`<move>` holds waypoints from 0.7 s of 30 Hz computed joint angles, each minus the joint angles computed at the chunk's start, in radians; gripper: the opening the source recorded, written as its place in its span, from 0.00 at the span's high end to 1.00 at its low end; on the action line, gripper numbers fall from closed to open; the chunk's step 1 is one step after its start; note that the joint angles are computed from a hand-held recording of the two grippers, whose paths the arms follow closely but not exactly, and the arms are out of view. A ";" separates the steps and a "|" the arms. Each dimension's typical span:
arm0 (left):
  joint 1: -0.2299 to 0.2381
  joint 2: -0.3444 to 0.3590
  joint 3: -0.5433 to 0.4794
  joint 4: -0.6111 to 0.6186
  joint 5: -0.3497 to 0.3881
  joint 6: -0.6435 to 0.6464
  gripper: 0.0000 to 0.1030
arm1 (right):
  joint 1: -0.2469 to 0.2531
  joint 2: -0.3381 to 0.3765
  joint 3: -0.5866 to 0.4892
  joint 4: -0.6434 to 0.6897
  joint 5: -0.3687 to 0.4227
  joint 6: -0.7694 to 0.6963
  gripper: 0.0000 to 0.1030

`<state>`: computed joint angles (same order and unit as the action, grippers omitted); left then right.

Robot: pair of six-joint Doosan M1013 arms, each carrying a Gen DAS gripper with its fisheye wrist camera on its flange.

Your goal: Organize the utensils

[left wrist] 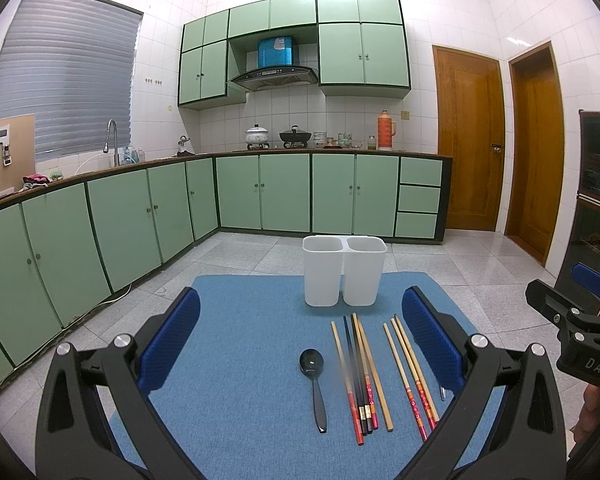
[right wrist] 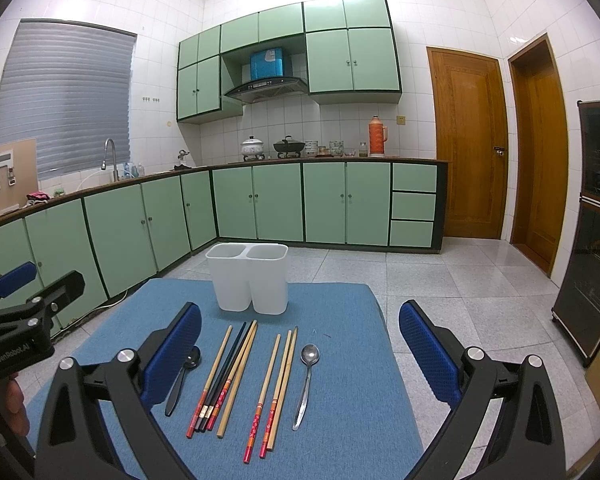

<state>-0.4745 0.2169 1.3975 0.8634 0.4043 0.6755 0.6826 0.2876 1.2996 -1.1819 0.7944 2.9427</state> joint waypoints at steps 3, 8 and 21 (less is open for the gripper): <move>0.000 0.000 0.000 0.001 0.001 -0.001 0.05 | 0.000 0.000 0.000 0.001 0.000 -0.001 0.06; 0.004 0.001 -0.006 -0.014 0.002 0.015 0.05 | 0.000 -0.001 0.001 0.000 0.000 0.000 0.06; 0.014 0.000 -0.008 -0.054 0.006 0.055 0.05 | -0.012 0.008 0.001 0.017 -0.016 -0.009 0.06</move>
